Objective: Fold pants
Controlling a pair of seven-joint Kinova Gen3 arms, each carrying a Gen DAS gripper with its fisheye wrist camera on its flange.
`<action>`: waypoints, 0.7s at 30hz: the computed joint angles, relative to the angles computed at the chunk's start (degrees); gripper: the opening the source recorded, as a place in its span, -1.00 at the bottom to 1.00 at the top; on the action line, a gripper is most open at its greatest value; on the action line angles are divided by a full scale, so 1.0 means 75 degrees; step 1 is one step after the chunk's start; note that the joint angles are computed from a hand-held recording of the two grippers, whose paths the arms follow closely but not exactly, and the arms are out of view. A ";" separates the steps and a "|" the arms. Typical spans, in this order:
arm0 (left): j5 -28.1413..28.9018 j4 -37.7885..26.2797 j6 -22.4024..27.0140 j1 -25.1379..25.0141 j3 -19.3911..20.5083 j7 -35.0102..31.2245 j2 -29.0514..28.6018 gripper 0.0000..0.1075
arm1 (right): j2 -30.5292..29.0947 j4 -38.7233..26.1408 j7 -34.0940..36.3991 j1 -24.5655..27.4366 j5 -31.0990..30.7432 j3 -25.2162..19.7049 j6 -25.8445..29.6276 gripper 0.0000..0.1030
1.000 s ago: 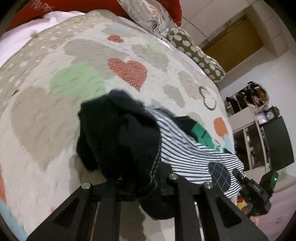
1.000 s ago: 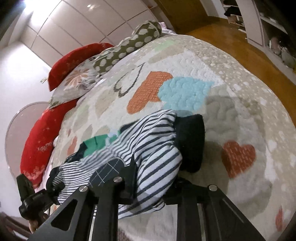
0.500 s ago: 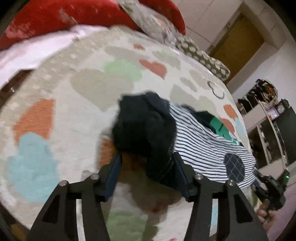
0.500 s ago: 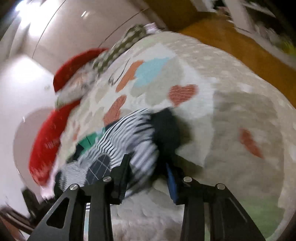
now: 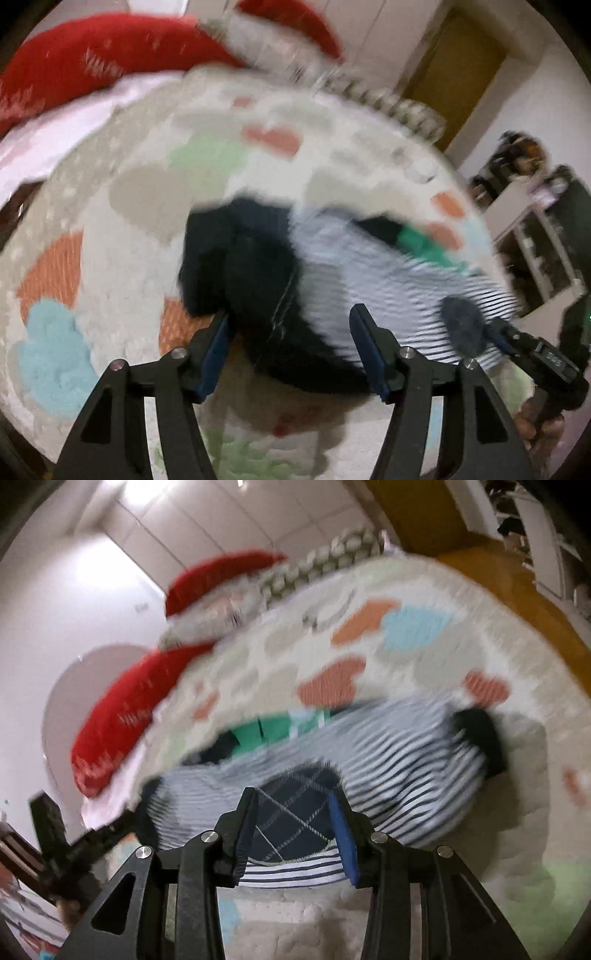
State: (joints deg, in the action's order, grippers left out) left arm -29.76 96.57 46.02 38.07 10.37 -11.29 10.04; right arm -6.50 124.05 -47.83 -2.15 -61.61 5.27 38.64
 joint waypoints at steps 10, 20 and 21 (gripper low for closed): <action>-0.0150 0.0449 -0.0500 0.0102 -0.0130 0.0522 0.0127 0.32 | 0.0317 0.0981 0.1617 0.0420 -0.1806 0.0157 -0.0222 -0.19; 0.0025 -0.0147 0.0037 0.0131 0.0367 -0.0759 -0.0558 0.32 | -0.0312 0.0982 0.1384 0.0535 -0.1375 0.0297 -0.0372 -0.16; 0.0066 -0.0391 0.0137 0.0060 0.0486 -0.1041 -0.0495 0.32 | -0.0452 0.1044 0.1361 0.0566 -0.1378 0.0336 -0.0467 -0.16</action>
State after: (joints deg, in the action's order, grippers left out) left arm -29.26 93.64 47.05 38.52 14.02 -19.10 6.32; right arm -9.89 131.88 -37.62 2.09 -71.95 7.79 35.14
